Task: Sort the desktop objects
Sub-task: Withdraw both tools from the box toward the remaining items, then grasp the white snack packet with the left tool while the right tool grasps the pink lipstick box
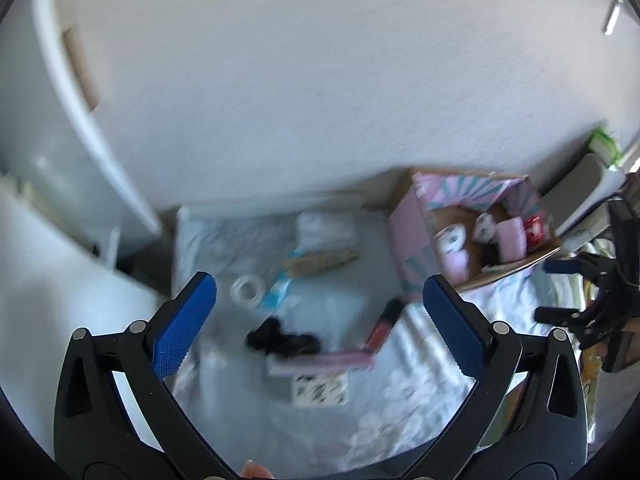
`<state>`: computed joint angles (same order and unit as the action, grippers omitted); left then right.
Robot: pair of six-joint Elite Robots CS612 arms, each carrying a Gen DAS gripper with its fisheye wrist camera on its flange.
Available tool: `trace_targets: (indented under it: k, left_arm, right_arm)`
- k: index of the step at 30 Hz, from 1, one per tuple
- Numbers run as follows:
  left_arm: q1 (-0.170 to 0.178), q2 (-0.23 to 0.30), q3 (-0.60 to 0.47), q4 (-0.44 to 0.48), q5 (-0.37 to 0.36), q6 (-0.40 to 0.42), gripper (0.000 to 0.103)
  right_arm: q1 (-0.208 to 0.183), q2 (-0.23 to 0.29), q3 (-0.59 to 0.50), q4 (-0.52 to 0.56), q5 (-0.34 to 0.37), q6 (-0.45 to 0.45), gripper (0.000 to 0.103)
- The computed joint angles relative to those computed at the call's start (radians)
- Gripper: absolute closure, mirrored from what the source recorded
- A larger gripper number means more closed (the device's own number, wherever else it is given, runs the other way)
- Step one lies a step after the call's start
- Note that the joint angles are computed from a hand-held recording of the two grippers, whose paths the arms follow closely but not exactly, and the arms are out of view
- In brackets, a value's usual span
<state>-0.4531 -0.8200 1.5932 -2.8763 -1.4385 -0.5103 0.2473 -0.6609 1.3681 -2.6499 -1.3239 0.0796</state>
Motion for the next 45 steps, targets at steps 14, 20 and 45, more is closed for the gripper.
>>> trace_targets:
  k: [14, 20, 45]
  left_arm:
    - [-0.042, -0.008, 0.204, -0.122, -0.056, -0.045, 0.0]
    - [-0.082, 0.058, 0.203, -0.229, -0.025, -0.035, 0.0]
    - [-0.075, 0.163, 0.129, -0.24, -0.011, -0.06, 0.027]
  right_arm:
    - [0.072, 0.038, -0.082, 0.074, 0.071, -0.338, 0.0]
    - [0.086, 0.142, -0.292, 0.291, 0.16, -0.496, 0.006]
    - [0.148, 0.551, -1.022, 1.058, 0.144, -0.8, 0.07]
